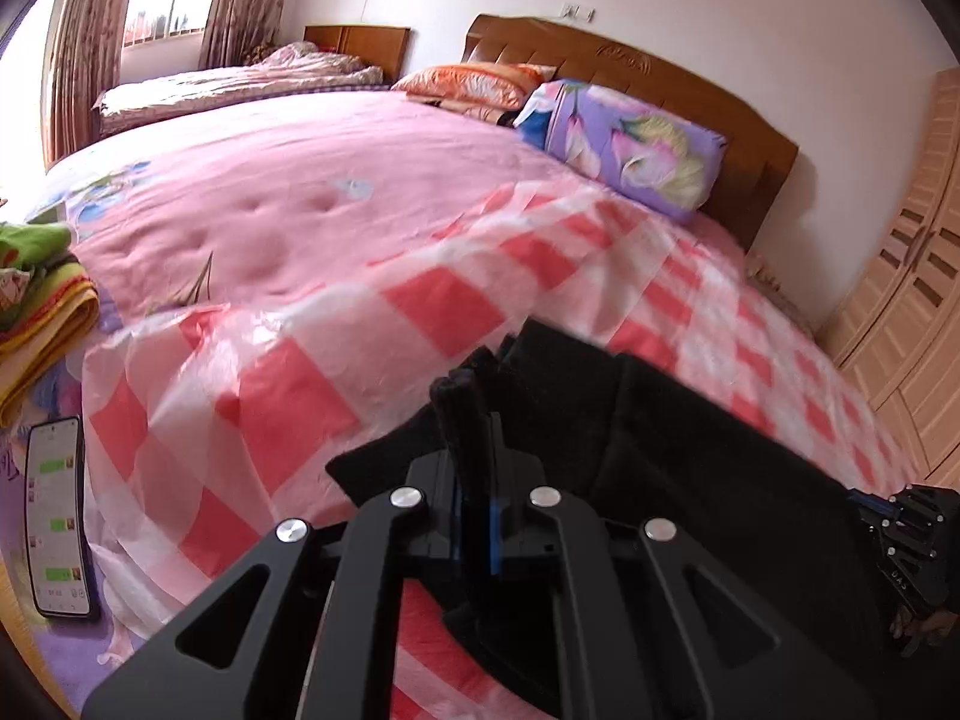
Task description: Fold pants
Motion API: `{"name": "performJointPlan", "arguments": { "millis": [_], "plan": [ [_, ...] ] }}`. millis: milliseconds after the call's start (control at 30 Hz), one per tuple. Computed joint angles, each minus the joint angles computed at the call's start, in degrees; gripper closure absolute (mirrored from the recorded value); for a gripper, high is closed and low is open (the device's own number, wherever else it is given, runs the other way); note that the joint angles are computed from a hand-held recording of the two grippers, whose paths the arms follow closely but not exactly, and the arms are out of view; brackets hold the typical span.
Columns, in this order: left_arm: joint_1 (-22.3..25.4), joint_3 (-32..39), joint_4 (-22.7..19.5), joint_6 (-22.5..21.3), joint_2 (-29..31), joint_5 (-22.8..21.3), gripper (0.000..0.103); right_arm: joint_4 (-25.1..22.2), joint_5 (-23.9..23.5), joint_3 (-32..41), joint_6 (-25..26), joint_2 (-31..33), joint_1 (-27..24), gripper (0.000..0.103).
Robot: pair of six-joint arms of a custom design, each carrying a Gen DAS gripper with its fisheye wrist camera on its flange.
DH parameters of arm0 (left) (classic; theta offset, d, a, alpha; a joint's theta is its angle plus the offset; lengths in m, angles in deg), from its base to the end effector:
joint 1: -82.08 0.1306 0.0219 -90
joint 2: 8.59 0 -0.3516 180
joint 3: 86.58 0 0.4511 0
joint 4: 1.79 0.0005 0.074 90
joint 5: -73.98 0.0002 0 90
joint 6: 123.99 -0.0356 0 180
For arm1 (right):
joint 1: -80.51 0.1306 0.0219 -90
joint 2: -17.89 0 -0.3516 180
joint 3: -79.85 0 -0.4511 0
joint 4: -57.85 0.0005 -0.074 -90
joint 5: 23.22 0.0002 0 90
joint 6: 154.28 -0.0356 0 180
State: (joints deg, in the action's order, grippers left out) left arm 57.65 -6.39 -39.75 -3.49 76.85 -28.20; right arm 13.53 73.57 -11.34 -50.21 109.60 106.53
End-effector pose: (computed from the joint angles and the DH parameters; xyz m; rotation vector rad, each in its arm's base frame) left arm 0.4785 -0.2096 0.3652 -0.2292 2.3049 -0.2426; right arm 0.5026 0.2401 0.3788 -0.7661 2.2616 -0.0435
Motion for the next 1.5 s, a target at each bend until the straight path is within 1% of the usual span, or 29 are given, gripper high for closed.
{"name": "performJointPlan", "arguments": {
  "millis": [100,167,233,267,300,333,367,400,433,467,533,600,633,700,733,800,867,900,933,1000,1067,1133,1167,1267,1300,1367,1400,1433,1500],
  "plan": [
    [0.7,-2.5,2.4,-0.2,-1.3,1.5,0.094,-1.6,-3.8,1.2,-3.4,0.3,-1.0,0.098],
    [0.8,-2.4,1.4,-0.3,-1.9,1.0,0.087,-3.1,-5.5,1.9,-4.0,0.8,-1.4,0.093],
    [0.4,-1.5,-1.3,0.2,-2.3,-2.3,0.068,-4.7,-8.2,2.7,-6.1,1.0,-2.0,0.089],
    [-0.1,-1.7,-2.6,1.4,-3.3,-6.1,0.042,-5.8,-10.5,3.2,-8.2,0.7,-2.4,0.088],
    [-0.6,-2.4,-2.7,2.2,-4.7,-9.6,0.026,-5.8,-13.8,2.8,-11.4,-0.7,-3.4,0.080],
    [-1.8,-3.3,-2.6,2.9,-6.6,-15.4,0.024,-5.1,-15.1,2.0,-13.2,-2.0,-3.9,0.054],
    [-3.0,-3.7,-2.9,2.9,-8.4,-19.9,0.022,-2.6,-15.8,-0.1,-16.4,-5.2,-4.8,0.036],
    [-3.9,-4.2,-2.5,2.1,-10.0,-21.1,0.019,0.4,-15.9,-2.6,-18.3,-8.5,-5.2,0.006],
    [-4.9,-4.8,-1.5,1.0,-11.8,-20.7,0.016,2.9,-16.7,-4.7,-19.1,-11.1,-5.7,0.005],
    [-5.8,-5.2,-0.6,0.0,-13.0,-19.5,0.008,4.5,-17.7,-6.8,-19.2,-14.1,-6.1,0.005],
    [-8.6,-5.1,1.2,-3.8,-13.9,-13.7,0.002,3.2,-13.9,-8.2,-18.4,-16.8,-5.9,0.005],
    [-11.7,-2.8,0.0,-7.5,-11.1,-10.4,0.002,0.6,-10.1,-9.3,-17.7,-18.3,-6.1,0.005],
    [-13.0,-1.7,-0.5,-9.2,-9.4,-9.3,0.002,-0.7,-10.0,-9.7,-17.9,-18.5,-6.7,0.005],
    [-15.8,-0.1,-0.6,-12.3,-5.8,-7.9,0.002,-2.0,-12.7,-11.0,-19.2,-19.0,-8.6,0.005],
    [-16.7,1.0,-1.8,-12.8,-3.6,-8.1,0.002,-3.2,-16.2,-11.5,-19.7,-18.5,-9.8,0.005],
    [-17.2,2.6,-5.2,-11.9,0.3,-6.8,0.002,-5.3,-20.1,-12.0,-18.4,-17.4,-10.9,0.005],
    [-15.8,2.4,-8.1,-8.4,3.3,-5.7,0.001,-7.9,-15.3,-12.0,-17.6,-15.6,-10.8,0.007],
    [-15.0,0.2,-6.3,-7.4,1.8,-3.8,0.001,-8.6,-12.6,-12.1,-18.9,-14.0,-11.6,0.006],
    [-14.3,-1.0,-5.5,-6.4,0.8,-2.8,0.001,-6.4,-14.7,-13.0,-19.1,-15.0,-12.3,0.007],
    [-14.3,0.9,-9.1,-6.6,1.5,-3.7,0.001,-6.1,-17.2,-12.9,-22.6,-15.6,-13.4,0.008],
    [-15.3,3.1,-12.6,-5.1,1.8,-7.7,0.003,-5.4,-15.4,-12.5,-23.8,-16.3,-12.7,0.008],
    [-16.6,3.7,-8.2,-6.9,0.2,-6.1,0.002,-3.7,-17.3,-12.0,-22.5,-16.3,-11.9,0.008],
    [-17.1,4.8,-7.1,-7.7,0.6,-5.5,0.002,-3.6,-16.3,-11.4,-22.5,-15.6,-11.2,0.008],
    [-18.5,11.3,-6.5,-11.0,5.7,-0.8,0.002,-5.5,-11.5,-9.9,-24.5,-13.6,-11.1,0.008],
    [-18.4,14.6,-7.7,-11.0,9.4,2.3,0.002,-5.9,-10.7,-9.7,-26.0,-13.1,-12.1,0.008],
    [-17.9,19.3,-11.4,-9.4,15.0,4.9,0.002,-5.7,-8.5,-10.5,-26.4,-12.3,-14.5,0.007],
    [-17.3,22.1,-13.7,-9.2,18.1,6.0,0.002,-5.9,-10.0,-10.2,-26.4,-11.2,-16.0,0.007],
    [-17.1,23.5,-15.1,-8.3,20.5,6.1,0.002,-4.5,-13.0,-10.2,-26.7,-11.4,-17.5,0.008],
    [-19.1,22.3,-13.5,-11.0,20.8,-0.8,0.001,-6.0,-8.8,-8.6,-26.3,-11.4,-18.2,0.007]
  ]
}}
